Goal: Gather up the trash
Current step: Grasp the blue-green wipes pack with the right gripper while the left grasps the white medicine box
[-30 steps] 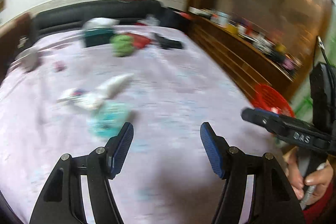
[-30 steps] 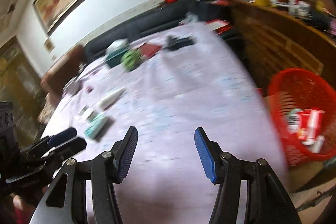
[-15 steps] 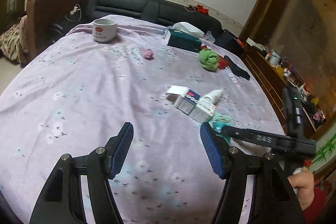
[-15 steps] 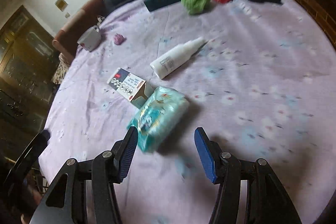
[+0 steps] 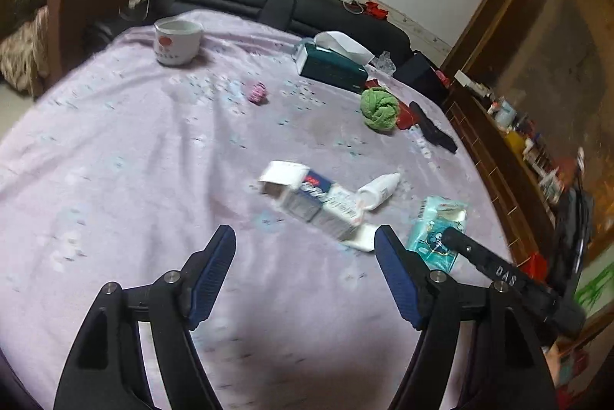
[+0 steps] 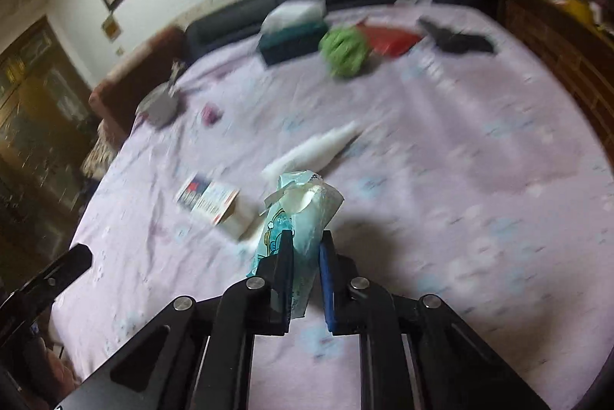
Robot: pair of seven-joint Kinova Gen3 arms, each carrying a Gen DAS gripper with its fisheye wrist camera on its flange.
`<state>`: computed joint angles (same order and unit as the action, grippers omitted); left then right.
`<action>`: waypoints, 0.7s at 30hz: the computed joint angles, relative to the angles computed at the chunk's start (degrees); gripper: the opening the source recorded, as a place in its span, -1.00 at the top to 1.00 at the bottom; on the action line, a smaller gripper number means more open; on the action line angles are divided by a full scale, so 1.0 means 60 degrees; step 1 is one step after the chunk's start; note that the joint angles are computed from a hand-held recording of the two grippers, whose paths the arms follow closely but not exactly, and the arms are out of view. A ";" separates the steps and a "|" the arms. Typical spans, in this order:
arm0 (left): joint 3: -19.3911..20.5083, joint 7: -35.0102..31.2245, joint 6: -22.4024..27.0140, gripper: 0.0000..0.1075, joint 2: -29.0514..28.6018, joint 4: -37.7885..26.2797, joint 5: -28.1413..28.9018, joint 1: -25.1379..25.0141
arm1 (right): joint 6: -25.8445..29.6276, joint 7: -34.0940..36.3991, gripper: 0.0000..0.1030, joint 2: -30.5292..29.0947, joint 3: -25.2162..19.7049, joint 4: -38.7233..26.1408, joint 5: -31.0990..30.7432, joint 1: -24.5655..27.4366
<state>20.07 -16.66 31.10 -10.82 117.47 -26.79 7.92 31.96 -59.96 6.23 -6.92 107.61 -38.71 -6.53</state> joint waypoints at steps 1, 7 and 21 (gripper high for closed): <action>-0.0086 -0.0165 0.0003 -0.37 0.0213 -0.0189 0.0280 0.0005 | -0.0166 0.0289 0.75 -0.0014 0.0214 0.0042 -0.0276 -0.0014; -0.0889 -0.0005 0.0636 -0.36 0.1891 -0.1685 0.1095 0.0675 | -0.1269 0.2619 0.75 0.0208 -0.0169 0.0435 -0.2473 0.1060; -0.2440 -0.0511 0.2992 0.05 0.4259 -0.4024 0.0365 0.2384 | -0.0679 0.6757 0.75 0.0265 0.0264 0.1055 -0.6151 0.1669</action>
<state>5.43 -19.73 49.05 14.73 93.32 -24.60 22.22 27.88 -19.42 7.82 -5.33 113.94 -75.62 3.48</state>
